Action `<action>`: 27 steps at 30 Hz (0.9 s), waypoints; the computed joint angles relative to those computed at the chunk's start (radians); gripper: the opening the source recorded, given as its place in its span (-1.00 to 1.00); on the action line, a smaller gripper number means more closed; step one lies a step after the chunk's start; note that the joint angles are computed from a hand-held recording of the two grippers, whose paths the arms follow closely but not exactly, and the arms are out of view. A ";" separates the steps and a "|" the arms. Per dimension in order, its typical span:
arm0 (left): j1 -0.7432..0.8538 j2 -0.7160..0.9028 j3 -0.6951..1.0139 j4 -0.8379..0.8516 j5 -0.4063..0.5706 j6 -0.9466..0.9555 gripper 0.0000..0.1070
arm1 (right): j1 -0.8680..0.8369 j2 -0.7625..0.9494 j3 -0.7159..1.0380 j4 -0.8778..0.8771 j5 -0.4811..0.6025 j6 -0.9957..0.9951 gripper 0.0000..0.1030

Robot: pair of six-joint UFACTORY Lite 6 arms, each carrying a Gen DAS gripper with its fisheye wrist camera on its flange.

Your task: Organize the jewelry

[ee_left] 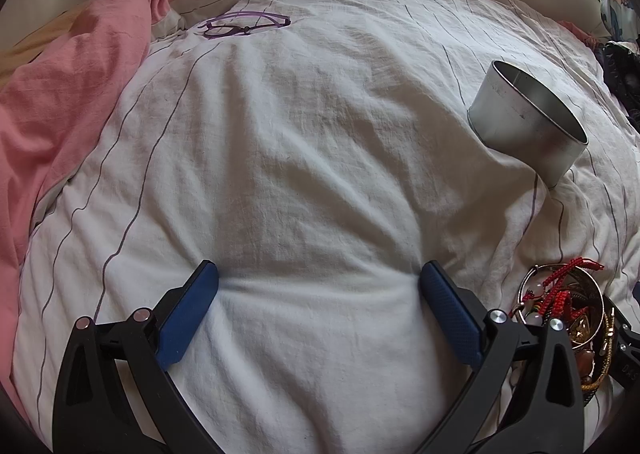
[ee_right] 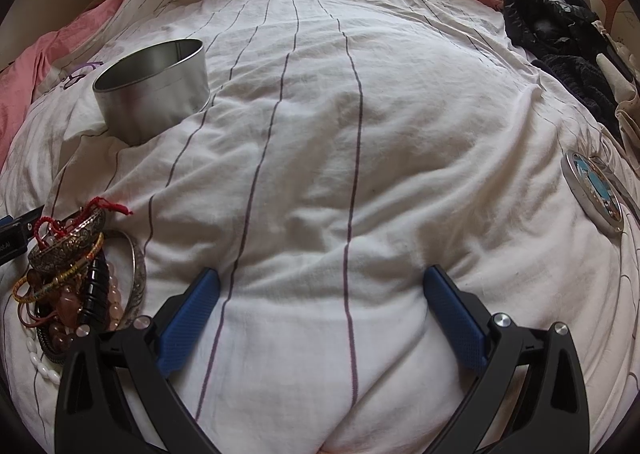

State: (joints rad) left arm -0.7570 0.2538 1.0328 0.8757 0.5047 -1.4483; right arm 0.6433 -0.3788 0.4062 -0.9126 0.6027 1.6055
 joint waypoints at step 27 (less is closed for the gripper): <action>0.004 -0.001 -0.002 0.001 -0.003 0.003 0.82 | -0.067 -0.062 -0.041 0.034 -0.083 -0.069 0.90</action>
